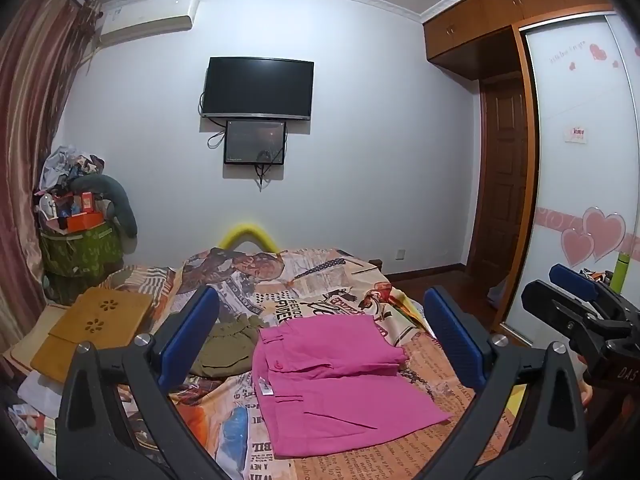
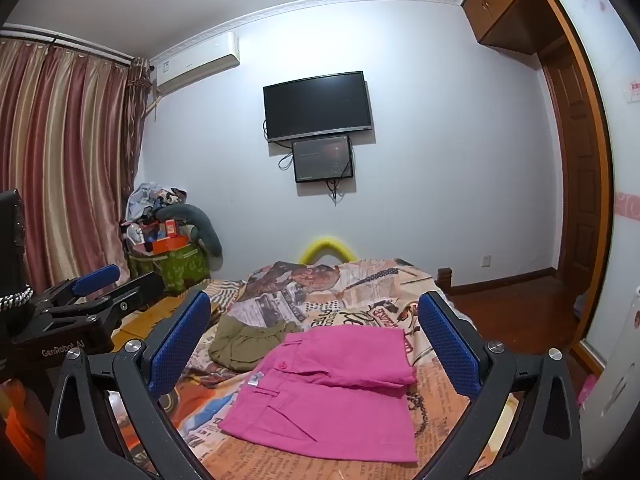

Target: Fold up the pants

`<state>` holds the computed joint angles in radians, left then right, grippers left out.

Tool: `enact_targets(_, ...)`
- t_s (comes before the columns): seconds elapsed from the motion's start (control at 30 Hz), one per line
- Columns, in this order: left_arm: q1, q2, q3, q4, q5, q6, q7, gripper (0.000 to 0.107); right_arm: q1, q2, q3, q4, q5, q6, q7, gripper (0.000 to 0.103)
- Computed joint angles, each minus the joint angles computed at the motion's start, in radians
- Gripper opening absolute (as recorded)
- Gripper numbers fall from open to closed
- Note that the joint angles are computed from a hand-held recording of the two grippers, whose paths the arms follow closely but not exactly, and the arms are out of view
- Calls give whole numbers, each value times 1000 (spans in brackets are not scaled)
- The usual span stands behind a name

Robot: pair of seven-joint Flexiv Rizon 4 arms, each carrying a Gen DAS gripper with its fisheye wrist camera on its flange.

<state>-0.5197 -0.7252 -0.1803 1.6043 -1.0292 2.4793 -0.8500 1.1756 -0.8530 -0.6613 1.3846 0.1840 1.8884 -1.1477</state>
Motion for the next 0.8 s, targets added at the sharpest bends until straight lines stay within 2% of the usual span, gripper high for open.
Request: enact_targets(0.8, -5, 3, 0, 6, 8, 11, 3, 103, -5, -1, 2, -4, -8, -5, 11, 103)
